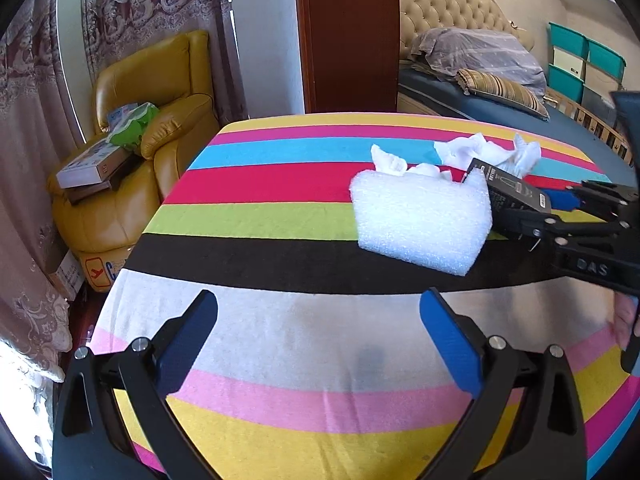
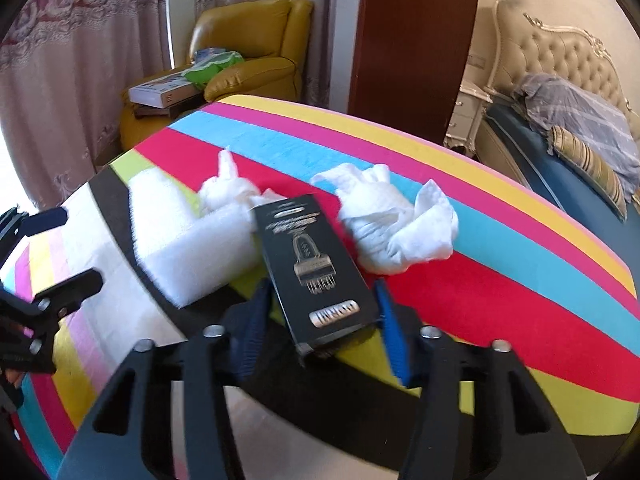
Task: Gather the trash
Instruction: 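Grasp the black DORMI box with the right tool while the left grasps a white foam piece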
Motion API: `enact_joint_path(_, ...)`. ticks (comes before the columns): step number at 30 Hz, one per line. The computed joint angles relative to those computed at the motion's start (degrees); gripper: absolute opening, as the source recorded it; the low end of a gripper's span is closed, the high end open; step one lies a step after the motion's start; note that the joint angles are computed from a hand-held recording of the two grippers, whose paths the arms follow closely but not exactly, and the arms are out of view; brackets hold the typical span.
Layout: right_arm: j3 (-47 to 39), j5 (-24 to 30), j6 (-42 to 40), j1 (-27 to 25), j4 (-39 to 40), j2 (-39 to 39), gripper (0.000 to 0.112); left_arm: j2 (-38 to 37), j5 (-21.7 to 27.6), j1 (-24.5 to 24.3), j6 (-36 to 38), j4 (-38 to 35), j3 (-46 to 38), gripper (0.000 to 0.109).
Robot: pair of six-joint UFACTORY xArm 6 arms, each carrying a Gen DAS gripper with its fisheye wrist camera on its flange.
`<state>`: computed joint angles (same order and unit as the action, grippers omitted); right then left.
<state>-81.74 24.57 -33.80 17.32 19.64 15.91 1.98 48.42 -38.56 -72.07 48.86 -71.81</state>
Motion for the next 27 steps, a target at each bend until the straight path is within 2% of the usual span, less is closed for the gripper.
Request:
enact_joint_path(5,7.3,-3.12,-4.41,0.61,4.78,-5.31,0.039,0.8,1.78,-0.54,0.02,0.44,-1.16,0.098)
enact_joint_path(11,11.6,-2.63,-15.0,1.88,14.16,-9.47,0.039,1.15,4.32,-1.03,-1.44,1.03,-1.97,0.098)
enact_joint_path(16,10.58,3.83,-25.05,1.98,23.97,-10.28,0.038,-1.34,6.79,-2.17,-9.1,6.4,0.25,0.098)
enact_joint_path(20,11.41,1.32,-20.5,1.3,22.21,-11.04,0.038,-3.02,7.02,-3.29,-13.28,10.61,1.74,0.098)
enact_joint_path(24,15.24,-1.78,-16.36,0.5,19.89,-14.34,0.038,-4.21,1.86,-2.67,-14.8,10.93,3.1,0.098)
enact_joint_path(27,19.76,-5.77,-10.47,0.05,14.41,-17.54,0.038,-2.68,-1.15,-2.8,-12.98,7.66,0.94,0.098)
